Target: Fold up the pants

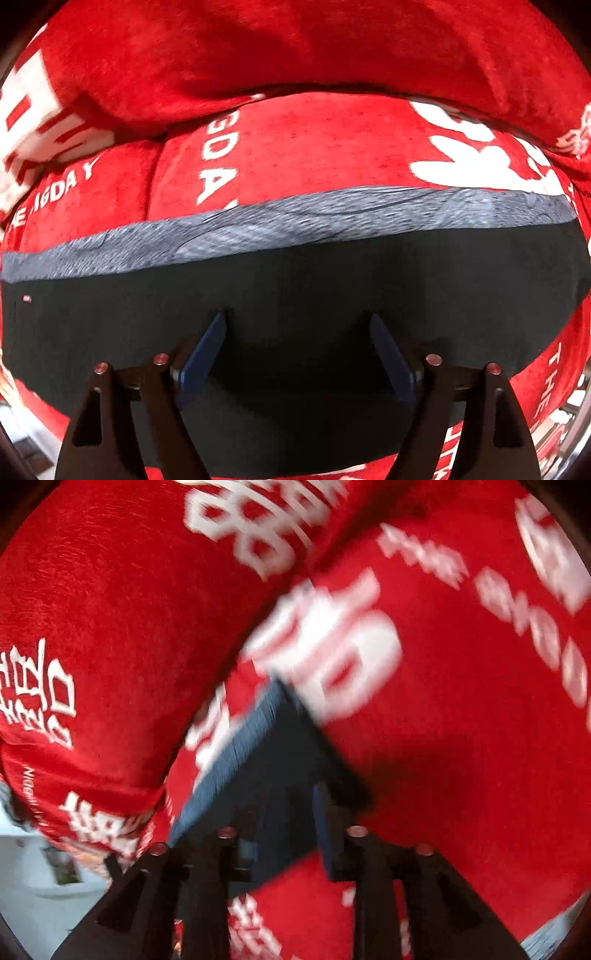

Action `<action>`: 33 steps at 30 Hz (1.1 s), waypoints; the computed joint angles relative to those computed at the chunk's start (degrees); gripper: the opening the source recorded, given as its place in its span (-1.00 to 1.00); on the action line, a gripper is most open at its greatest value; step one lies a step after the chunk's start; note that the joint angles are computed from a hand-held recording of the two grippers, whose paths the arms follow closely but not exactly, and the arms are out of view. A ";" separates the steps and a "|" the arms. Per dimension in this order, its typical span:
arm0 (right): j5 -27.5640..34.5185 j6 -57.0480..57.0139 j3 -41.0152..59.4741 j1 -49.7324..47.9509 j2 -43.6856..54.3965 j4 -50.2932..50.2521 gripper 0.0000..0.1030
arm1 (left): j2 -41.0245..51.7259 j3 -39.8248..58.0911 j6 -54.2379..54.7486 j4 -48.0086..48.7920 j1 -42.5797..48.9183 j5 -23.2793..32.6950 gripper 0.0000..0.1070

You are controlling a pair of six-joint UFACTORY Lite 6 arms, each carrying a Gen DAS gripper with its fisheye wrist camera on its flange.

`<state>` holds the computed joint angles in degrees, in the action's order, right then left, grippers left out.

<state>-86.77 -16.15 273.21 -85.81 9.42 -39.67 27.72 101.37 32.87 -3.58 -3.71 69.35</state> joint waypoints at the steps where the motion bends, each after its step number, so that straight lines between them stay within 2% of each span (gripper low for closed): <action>1: 1.93 3.38 -0.62 0.67 -2.75 -0.54 -0.20 | 0.60 0.34 -0.19 0.42 0.47 0.13 0.52; 3: 7.79 10.90 -0.74 1.08 -9.25 -2.91 -0.20 | 1.65 0.82 -0.03 0.67 1.52 0.46 0.52; 7: 12.44 23.96 3.35 1.11 -13.83 -11.35 -0.20 | 1.12 -0.77 1.49 0.05 2.16 -1.21 0.53; 8: 12.34 27.95 4.02 1.28 -15.16 -13.78 -0.25 | 0.69 -1.66 1.42 0.03 2.17 -1.66 0.53; 9: 12.52 29.54 4.56 1.12 -14.89 -14.24 -0.50 | 1.14 -1.14 1.05 0.05 2.37 -1.58 0.56; 11: 11.08 25.52 4.66 0.86 -11.28 -12.78 -0.74 | -0.49 -4.59 -1.17 0.06 0.82 -2.88 0.56; 12: 9.75 21.44 3.83 0.50 -9.73 -12.29 -0.77 | -0.44 -4.54 -1.17 0.13 0.89 -2.89 0.56; 15: 3.33 11.50 0.48 0.52 -6.26 -9.17 -0.79 | -1.90 -7.85 -0.39 0.02 1.23 -5.38 0.62; 16: 3.01 11.07 0.93 0.23 -5.74 -7.76 -0.79 | -0.49 -7.18 -0.78 0.29 1.10 -6.53 0.73; 19: 6.66 12.44 3.58 -0.93 -4.87 -1.74 -0.65 | -0.22 -7.54 -1.36 0.47 1.55 -6.53 0.76; 22: -2.16 -1.45 -6.22 -3.99 -7.19 4.56 -0.60 | -0.79 -5.85 0.60 0.03 2.51 -6.92 0.76; 25: -14.49 -19.44 -22.19 -7.98 -13.58 7.38 -0.60 | 1.14 -0.69 1.58 -2.25 3.39 -4.95 0.76; 26: -16.32 -25.43 -27.31 -9.75 -16.47 7.34 -0.60 | 1.89 0.57 1.27 -2.33 3.05 -4.91 0.76; 27: -15.75 -31.43 -31.66 -11.89 -19.26 6.97 -0.60 | 3.36 2.48 0.85 -2.05 2.51 -5.03 0.76; 31: -3.25 -55.42 -40.98 -26.04 -28.82 15.80 -0.60 | 6.97 3.70 -3.23 0.92 -1.49 -9.71 0.76; 33: 1.88 -62.88 -45.28 -31.66 -34.94 20.51 -0.60 | 9.65 3.74 -4.82 2.65 -1.80 -12.90 0.76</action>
<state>-84.89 -79.04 227.92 -117.48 -25.52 -19.17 37.37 105.11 28.05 -0.94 -5.52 56.45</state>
